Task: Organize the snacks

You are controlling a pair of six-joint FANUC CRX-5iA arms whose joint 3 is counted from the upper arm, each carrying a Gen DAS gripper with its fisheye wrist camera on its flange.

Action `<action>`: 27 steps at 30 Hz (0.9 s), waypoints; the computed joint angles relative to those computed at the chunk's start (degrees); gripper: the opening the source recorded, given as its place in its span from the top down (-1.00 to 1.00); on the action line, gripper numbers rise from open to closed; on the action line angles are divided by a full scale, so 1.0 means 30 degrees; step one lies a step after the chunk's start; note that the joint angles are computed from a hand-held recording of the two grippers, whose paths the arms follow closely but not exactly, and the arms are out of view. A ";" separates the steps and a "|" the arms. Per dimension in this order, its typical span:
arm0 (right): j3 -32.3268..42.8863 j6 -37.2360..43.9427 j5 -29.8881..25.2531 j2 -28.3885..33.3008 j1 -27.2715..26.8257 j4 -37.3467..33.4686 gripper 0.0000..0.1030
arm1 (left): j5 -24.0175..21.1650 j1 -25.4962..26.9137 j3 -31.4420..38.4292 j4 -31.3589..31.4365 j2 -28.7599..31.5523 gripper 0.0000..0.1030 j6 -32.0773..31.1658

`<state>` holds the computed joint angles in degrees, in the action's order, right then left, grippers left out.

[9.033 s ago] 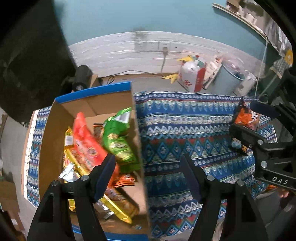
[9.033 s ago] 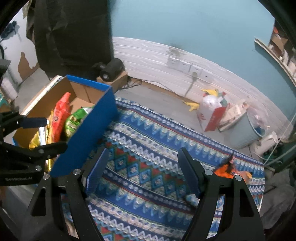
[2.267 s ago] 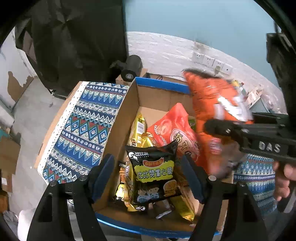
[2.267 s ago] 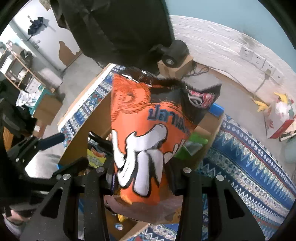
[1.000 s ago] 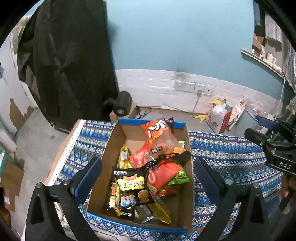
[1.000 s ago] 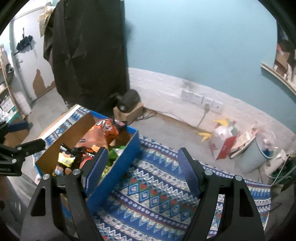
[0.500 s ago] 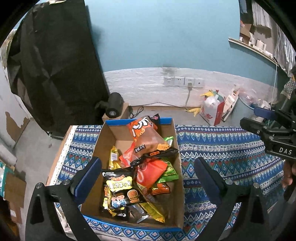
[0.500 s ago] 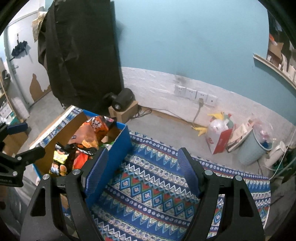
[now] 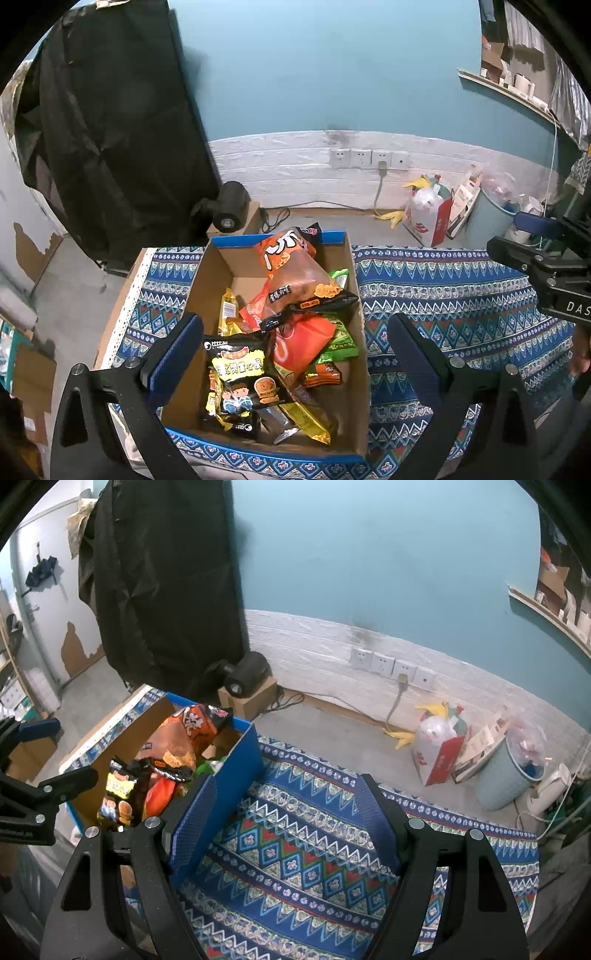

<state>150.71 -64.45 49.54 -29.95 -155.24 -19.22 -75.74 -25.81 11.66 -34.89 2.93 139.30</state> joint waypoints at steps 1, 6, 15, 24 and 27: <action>0.0009 0.0040 -0.0011 -0.0005 0.0001 -0.0042 -0.48 | -0.0013 -0.0005 -0.0002 0.0002 -0.0008 -0.95 0.0009; 0.0087 0.0077 -0.0058 0.0043 0.0015 0.0054 -0.48 | 0.0006 -0.0007 -0.0010 -0.0015 -0.0013 -0.95 0.0014; 0.0242 0.0257 -0.0222 0.0099 0.0050 0.0021 -0.48 | -0.0061 -0.0071 -0.0038 0.0090 0.0013 -0.95 0.0198; 0.0188 0.0394 -0.0118 0.0048 0.0092 0.0048 -0.48 | -0.0171 -0.0048 0.0018 0.0160 0.0065 -0.95 0.0256; 0.0194 0.0397 -0.0128 0.0048 0.0096 0.0047 -0.48 | -0.0271 -0.0083 0.0065 0.0163 0.0115 -0.95 0.0247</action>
<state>151.29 -63.26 49.16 -29.80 -154.95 -19.08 -76.55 -26.06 11.86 -34.40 3.28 140.04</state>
